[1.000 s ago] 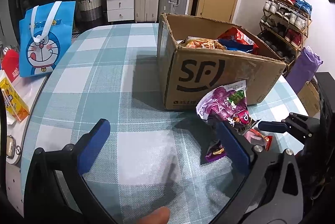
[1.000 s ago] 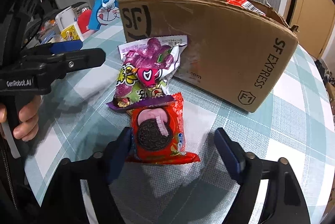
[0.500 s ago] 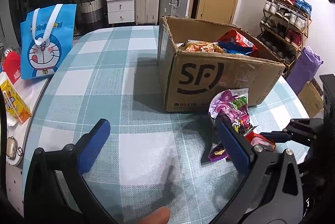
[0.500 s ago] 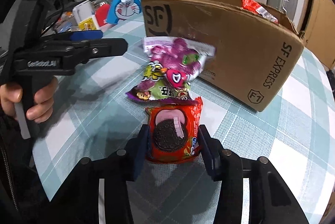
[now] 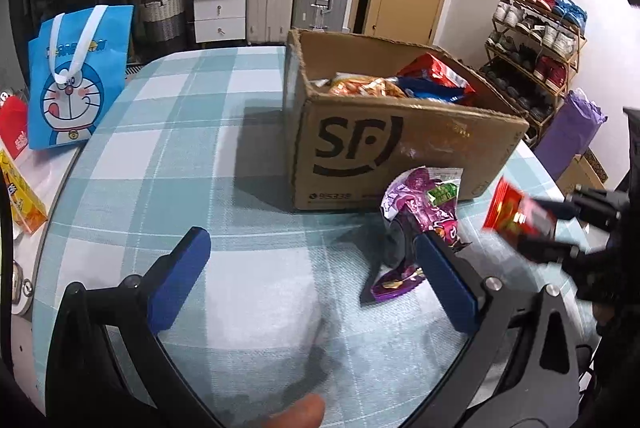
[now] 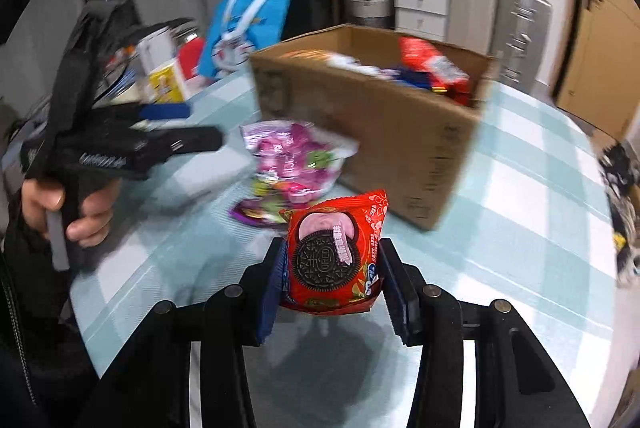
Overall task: Organize snacks
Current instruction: 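Grasp the red Oreo pack with the right tool while the left tool grasps the purple candy bag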
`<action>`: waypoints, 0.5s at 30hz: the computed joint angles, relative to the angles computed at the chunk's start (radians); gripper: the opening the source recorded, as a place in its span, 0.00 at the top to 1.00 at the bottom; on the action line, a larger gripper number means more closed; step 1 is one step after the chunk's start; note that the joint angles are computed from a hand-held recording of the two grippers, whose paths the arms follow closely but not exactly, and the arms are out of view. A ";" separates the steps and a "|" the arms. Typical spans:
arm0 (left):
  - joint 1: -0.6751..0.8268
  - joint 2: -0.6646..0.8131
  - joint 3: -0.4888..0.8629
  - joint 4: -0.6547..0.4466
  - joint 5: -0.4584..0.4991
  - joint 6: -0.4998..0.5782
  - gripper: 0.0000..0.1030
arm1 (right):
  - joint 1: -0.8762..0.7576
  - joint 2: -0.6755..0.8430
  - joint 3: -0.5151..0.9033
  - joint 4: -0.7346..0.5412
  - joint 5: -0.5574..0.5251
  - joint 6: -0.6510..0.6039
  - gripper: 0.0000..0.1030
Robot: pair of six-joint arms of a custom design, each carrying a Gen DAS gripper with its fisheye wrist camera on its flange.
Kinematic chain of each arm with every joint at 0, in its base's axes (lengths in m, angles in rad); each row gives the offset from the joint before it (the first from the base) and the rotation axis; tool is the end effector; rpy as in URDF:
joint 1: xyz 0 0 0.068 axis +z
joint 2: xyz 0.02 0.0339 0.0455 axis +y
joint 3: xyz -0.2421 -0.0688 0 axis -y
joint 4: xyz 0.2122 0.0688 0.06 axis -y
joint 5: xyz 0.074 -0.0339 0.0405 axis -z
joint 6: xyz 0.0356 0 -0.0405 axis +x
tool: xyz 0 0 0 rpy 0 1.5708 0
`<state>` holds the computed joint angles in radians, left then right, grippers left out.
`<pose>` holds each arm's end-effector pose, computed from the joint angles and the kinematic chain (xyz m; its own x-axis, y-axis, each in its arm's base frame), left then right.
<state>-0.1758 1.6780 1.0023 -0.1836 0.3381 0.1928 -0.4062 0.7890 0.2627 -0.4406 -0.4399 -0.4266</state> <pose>0.3123 -0.0675 0.1868 -0.6594 0.3007 -0.6890 0.5141 0.8491 -0.1215 0.1193 -0.0348 0.1432 -0.7444 -0.0874 -0.6620 -0.1896 0.9782 0.0841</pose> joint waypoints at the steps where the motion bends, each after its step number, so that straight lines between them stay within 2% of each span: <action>1: -0.005 -0.001 -0.006 0.004 -0.003 -0.002 0.00 | -0.052 0.004 0.010 -0.012 -0.022 -0.023 0.56; 6: -0.061 0.004 -0.038 0.038 -0.038 -0.017 0.00 | -0.279 -0.013 0.057 -0.072 -0.146 -0.121 0.56; 10: -0.101 0.019 -0.041 0.044 -0.054 -0.013 0.00 | -0.369 -0.003 0.078 -0.065 -0.200 -0.122 0.56; 15: -0.164 0.058 -0.016 0.046 -0.105 -0.038 0.00 | -0.400 0.020 0.082 -0.034 -0.219 -0.100 0.56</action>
<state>-0.3398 1.7361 0.9860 -0.1378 0.2328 0.1547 -0.8066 0.8092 0.3450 -0.4743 -0.6589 -0.5263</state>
